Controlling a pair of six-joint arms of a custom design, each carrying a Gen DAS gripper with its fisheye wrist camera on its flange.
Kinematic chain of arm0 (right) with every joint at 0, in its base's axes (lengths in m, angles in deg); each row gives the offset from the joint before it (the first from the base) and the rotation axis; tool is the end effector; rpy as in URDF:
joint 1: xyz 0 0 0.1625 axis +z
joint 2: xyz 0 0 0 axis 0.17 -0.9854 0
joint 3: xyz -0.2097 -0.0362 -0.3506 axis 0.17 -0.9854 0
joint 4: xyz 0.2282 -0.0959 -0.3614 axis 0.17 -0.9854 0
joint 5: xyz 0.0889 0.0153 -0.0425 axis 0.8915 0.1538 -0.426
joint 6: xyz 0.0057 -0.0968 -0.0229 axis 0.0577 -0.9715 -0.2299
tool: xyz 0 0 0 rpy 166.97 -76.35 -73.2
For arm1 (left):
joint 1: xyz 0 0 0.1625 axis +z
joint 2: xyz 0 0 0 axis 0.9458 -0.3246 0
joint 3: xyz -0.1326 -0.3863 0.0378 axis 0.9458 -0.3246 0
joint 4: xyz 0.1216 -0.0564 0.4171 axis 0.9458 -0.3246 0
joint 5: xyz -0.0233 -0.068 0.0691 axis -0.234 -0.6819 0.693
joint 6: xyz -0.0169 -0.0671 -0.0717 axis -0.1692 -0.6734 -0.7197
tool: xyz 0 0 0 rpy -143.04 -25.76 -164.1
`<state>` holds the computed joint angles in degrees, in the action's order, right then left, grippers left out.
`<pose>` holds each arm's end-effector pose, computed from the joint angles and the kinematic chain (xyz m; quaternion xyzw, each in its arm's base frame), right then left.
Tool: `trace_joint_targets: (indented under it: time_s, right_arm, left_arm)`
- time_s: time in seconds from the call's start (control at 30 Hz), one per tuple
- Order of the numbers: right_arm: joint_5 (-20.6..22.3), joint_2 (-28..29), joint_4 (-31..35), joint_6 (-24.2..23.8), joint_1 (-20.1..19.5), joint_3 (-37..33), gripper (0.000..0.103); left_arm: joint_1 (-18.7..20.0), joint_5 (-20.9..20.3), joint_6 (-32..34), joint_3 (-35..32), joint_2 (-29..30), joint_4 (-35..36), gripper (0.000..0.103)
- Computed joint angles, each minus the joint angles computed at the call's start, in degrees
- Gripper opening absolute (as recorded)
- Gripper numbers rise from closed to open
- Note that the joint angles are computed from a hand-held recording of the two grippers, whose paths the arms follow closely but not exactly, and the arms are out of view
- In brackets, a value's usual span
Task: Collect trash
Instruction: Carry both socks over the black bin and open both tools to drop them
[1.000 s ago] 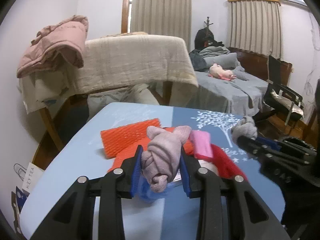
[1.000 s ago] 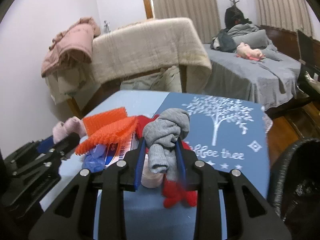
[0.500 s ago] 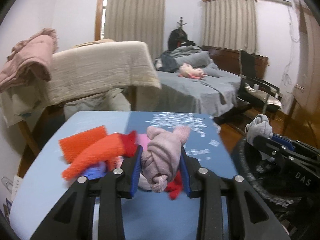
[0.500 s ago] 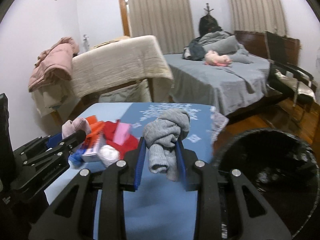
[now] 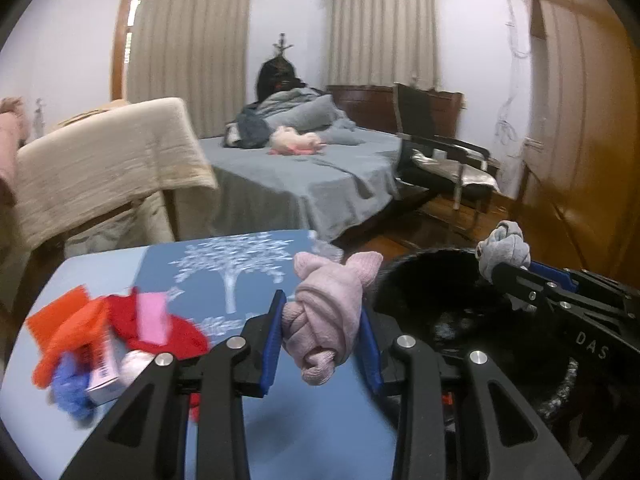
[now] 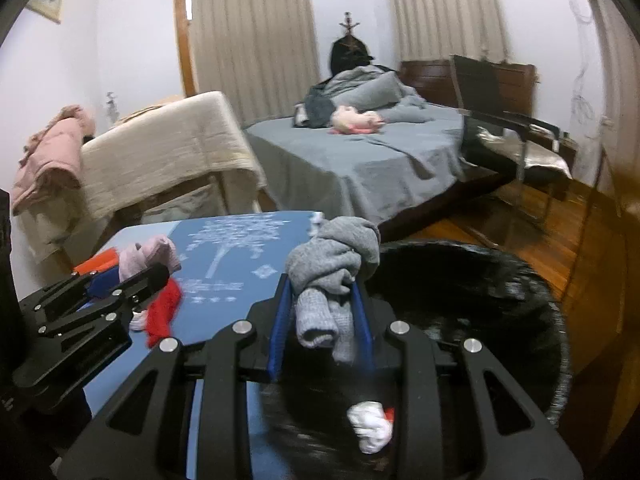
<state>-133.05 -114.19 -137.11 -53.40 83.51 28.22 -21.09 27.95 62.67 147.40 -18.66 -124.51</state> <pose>0.1260 -0.6907 0.3270 0.1024 -0.8076 0.4812 0.3251 -0.3874 -0.7489 0.0552 0.3771 0.8287 -0.3649 0.1946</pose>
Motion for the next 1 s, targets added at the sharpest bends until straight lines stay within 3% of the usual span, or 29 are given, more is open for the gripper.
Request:
trace_joint_targets:
  time_s: [0.57, 0.73, 0.8, 0.87, 0.93, 1.0]
  right_arm:
    - [-3.8, -5.8, -4.7, 0.0, -5.5, 4.7, 0.029]
    - [-4.5, -6.3, -6.1, -0.3, -6.2, 5.4, 0.035]
    - [-5.2, -6.2, -7.1, -0.6, -6.1, 5.3, 0.052]
    - [-5.5, -6.0, -9.0, -1.0, -6.2, 5.5, 0.064]
    - [-6.1, -5.6, -10.4, -1.6, -5.9, 5.1, 0.075]
    - [-6.7, -5.0, -11.8, -2.1, -5.7, 4.7, 0.093]
  left_arm:
    - [-1.8, -6.3, 0.3, -10.3, 8.8, 8.2, 0.034]
    - [-1.4, -8.5, -0.4, -13.6, 10.6, 11.5, 0.039]
    - [-1.2, -9.2, -0.9, -13.6, 10.4, 11.7, 0.054]
    - [-1.1, -9.3, -1.0, -12.9, 10.0, 10.6, 0.063]
    - [-0.9, -8.6, -1.1, -12.3, 9.4, 10.1, 0.066]
    - [-0.7, -7.6, -1.4, -11.8, 8.9, 9.5, 0.071]
